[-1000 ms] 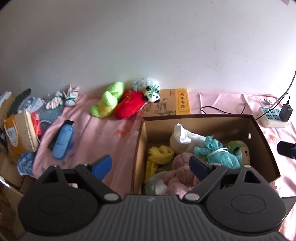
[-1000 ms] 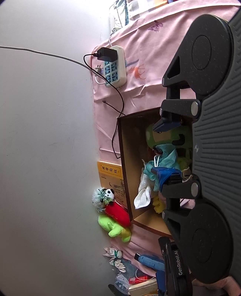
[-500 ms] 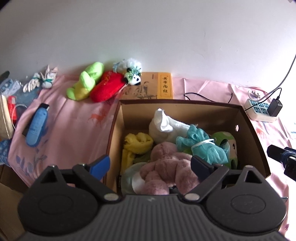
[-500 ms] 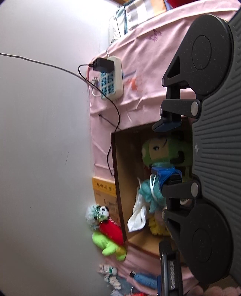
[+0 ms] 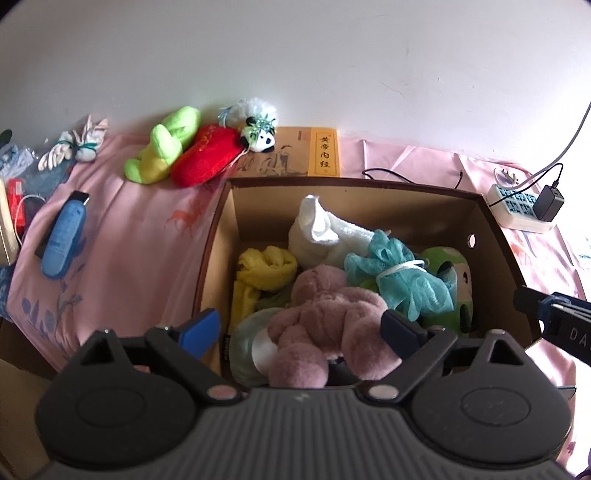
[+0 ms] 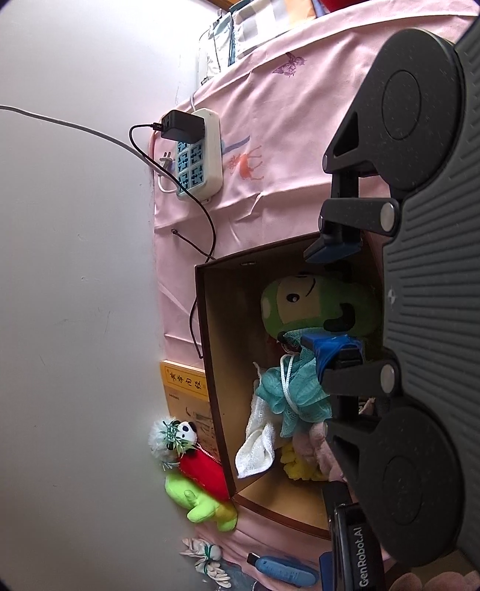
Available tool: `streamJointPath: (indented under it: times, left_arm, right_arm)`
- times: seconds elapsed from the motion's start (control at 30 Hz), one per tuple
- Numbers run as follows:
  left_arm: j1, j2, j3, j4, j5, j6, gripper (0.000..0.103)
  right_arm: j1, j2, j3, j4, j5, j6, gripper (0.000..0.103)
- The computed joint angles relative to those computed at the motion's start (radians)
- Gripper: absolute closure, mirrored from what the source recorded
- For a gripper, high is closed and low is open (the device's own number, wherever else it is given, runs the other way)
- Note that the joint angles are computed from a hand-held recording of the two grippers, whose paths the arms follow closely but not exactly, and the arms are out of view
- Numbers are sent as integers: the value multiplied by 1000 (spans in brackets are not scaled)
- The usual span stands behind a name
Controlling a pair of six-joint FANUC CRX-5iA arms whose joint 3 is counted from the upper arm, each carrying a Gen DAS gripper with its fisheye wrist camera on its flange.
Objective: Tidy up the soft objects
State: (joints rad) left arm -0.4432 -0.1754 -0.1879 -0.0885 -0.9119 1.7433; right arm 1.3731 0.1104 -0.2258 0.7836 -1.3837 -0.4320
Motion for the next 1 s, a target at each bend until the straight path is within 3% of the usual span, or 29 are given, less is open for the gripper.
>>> streamJointPath:
  times: [0.23,0.53,1.0]
  left_arm:
    - [-44,19,49,-101,-38,60,9]
    - [-57,-2,52,-136,-20,42,9]
    - [-38,-8,30,-67,-19,17,9]
  right_arm:
    - [-5,8,3,6,-29,4,77]
    - [-15,19,19,-10,-53,33,77]
    - [-8,8,32,-52,-51,24,76]
